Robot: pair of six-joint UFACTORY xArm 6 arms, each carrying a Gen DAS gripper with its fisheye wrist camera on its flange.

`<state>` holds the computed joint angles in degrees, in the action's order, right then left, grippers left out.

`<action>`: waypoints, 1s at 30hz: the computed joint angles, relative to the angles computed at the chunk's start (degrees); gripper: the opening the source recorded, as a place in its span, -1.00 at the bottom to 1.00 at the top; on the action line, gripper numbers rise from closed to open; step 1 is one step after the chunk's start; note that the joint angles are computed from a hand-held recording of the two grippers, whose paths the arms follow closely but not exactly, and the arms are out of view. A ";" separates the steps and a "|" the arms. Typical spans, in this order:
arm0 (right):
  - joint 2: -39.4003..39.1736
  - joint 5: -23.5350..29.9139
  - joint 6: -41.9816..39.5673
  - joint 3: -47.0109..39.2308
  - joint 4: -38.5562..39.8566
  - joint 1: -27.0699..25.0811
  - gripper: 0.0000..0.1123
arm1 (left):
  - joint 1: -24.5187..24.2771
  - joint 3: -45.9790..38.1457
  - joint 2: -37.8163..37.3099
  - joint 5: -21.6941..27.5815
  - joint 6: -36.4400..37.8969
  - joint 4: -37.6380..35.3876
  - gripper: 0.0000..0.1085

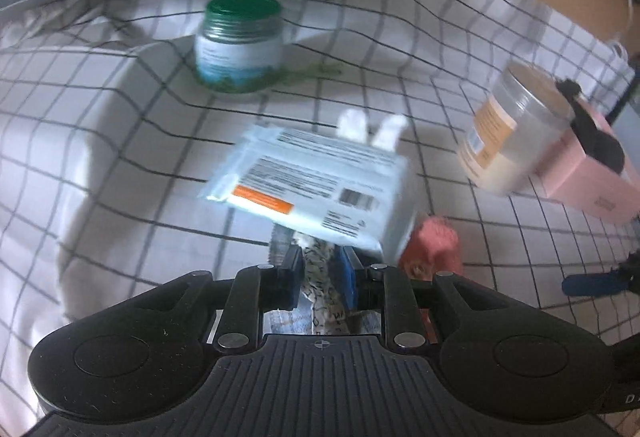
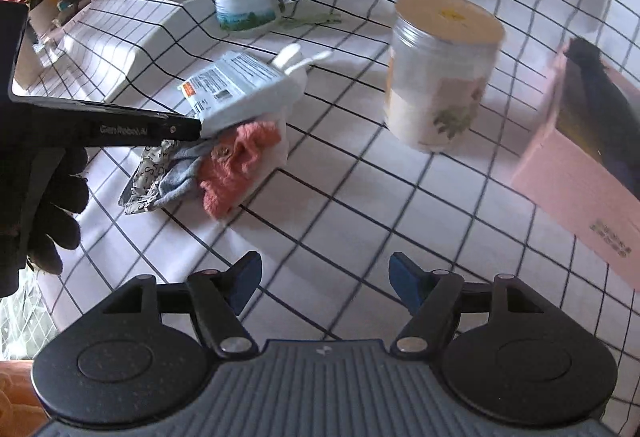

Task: Organize soft objects
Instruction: 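Move the right tool back over the table toward the green cord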

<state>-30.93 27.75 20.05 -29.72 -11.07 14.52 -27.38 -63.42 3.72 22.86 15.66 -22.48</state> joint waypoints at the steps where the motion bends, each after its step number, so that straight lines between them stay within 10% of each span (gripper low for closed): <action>1: -0.40 0.17 0.26 0.38 -0.03 -0.22 0.27 | -0.46 0.06 -0.09 0.04 0.68 -0.24 -0.54; 7: -1.03 0.00 0.20 1.56 0.84 -1.18 0.27 | -1.90 0.88 -0.77 -0.50 0.30 1.85 -0.49; 17: 2.20 -6.62 -2.32 0.10 -1.05 0.55 0.36 | 3.71 5.84 -5.05 -3.36 -22.48 27.74 -0.42; 27: 16.43 -10.68 -12.10 -14.76 3.17 3.45 0.36 | 8.55 12.86 -13.06 -2.36 -13.21 9.52 -0.42; 30: 25.19 -2.74 -4.53 -29.22 4.86 1.77 0.36 | 8.57 14.68 -15.09 -2.78 -8.25 2.67 -0.42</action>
<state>-5.74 25.01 15.52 -58.93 -6.21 16.29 -18.81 -48.74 -11.37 20.09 7.40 -19.81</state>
